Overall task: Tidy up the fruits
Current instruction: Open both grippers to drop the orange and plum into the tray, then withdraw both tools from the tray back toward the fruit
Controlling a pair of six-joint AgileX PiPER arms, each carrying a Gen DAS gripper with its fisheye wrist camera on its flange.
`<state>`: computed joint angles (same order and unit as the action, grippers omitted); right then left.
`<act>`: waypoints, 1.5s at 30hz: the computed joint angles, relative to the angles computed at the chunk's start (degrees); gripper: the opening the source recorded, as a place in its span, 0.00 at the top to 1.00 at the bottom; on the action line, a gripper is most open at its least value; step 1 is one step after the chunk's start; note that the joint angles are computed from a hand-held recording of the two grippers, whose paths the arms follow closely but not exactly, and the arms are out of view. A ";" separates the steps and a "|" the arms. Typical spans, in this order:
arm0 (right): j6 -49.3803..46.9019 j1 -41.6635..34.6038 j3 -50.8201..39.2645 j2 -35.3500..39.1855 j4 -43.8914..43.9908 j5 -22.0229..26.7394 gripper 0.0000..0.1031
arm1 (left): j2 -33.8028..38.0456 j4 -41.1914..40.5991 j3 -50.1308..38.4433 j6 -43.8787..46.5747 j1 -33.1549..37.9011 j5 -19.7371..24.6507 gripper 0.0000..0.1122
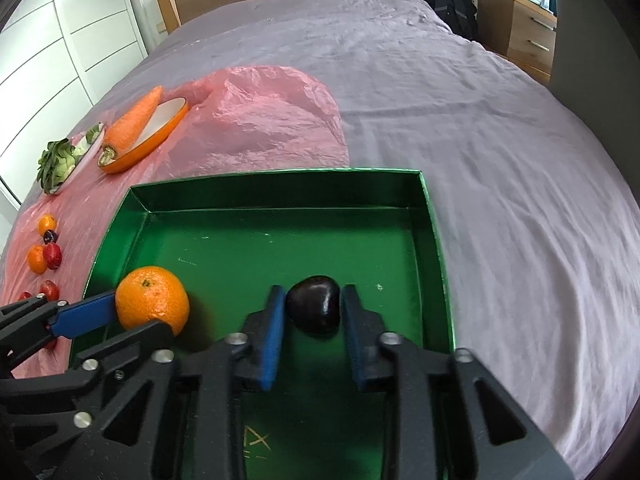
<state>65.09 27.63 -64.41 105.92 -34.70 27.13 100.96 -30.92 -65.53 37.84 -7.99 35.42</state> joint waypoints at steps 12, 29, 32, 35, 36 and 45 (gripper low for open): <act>4.14 4.70 1.25 -6.24 -3.32 6.20 0.00 | -10.72 -3.10 6.22 6.66 5.36 4.33 0.57; 21.13 29.92 2.97 -17.03 -9.32 23.27 0.00 | -27.95 -8.55 16.48 26.88 36.97 23.23 0.56; 23.35 34.11 1.60 -16.53 -9.76 25.51 0.00 | -28.38 -8.77 16.86 30.78 43.26 25.64 0.56; 24.97 37.47 -0.04 -15.63 -9.83 27.52 0.00 | -27.16 -8.83 16.04 34.34 50.19 27.96 0.56; 25.63 38.61 -0.57 -15.32 -9.84 27.99 0.00 | -26.47 -9.03 15.54 36.01 53.03 28.89 0.56; 28.60 45.94 -5.26 -12.21 -9.67 32.20 0.00 | -21.76 -9.10 11.68 44.76 68.32 33.57 0.56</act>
<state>93.69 73.57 -69.67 93.72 -44.36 59.33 79.20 -40.01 -53.84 82.60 60.34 68.98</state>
